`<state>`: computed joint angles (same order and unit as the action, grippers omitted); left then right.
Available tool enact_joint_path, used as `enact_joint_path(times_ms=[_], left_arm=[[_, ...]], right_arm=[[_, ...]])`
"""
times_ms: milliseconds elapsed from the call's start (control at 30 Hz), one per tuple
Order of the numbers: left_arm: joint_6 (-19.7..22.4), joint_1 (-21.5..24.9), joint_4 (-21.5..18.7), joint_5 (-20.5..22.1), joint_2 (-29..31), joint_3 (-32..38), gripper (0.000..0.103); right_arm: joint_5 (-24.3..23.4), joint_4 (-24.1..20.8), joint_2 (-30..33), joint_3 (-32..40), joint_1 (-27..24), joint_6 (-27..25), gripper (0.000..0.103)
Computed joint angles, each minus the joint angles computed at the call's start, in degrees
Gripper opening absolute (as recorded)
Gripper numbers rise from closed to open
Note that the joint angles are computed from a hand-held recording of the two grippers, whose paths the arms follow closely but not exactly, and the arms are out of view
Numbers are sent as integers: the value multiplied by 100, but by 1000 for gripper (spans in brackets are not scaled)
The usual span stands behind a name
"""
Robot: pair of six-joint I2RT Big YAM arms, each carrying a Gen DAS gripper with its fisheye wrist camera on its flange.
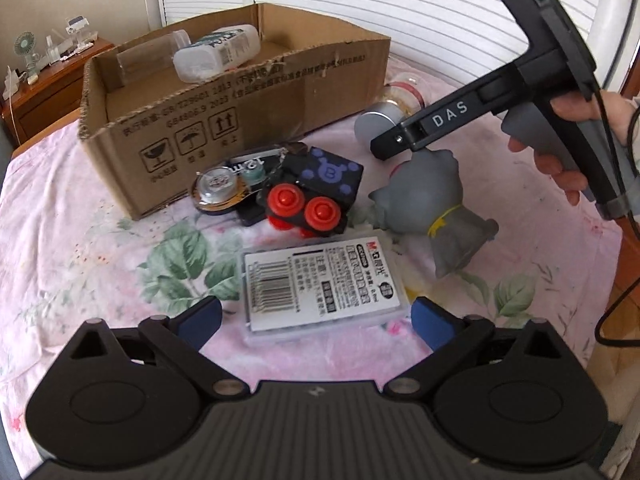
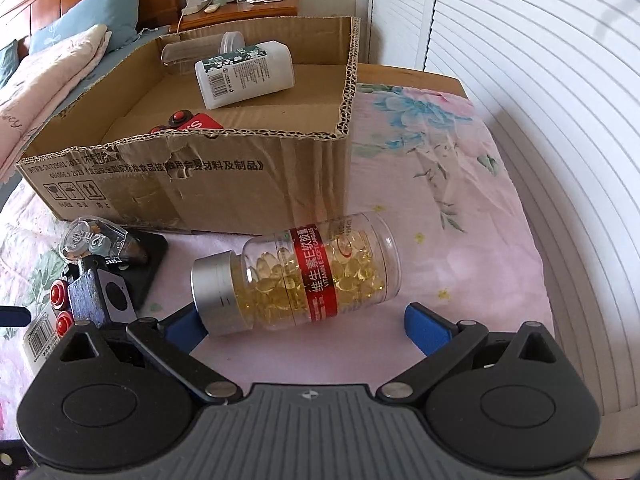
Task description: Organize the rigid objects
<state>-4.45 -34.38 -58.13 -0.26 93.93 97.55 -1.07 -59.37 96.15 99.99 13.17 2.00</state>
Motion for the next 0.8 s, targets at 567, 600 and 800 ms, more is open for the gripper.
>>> enact_joint_path(times_ms=[567,600,800], left_arm=[[-158,212,134,-634,-90,-165,102],[-142,220,144,-619,-52,-126,102],[-227,245,85,-479,133,94,102]], right_arm=[[-139,-97,119,164,-79,-286,103],[-116,-127,151,213,-83,-310,103],[243,-130,177,296,-41,-479,103]])
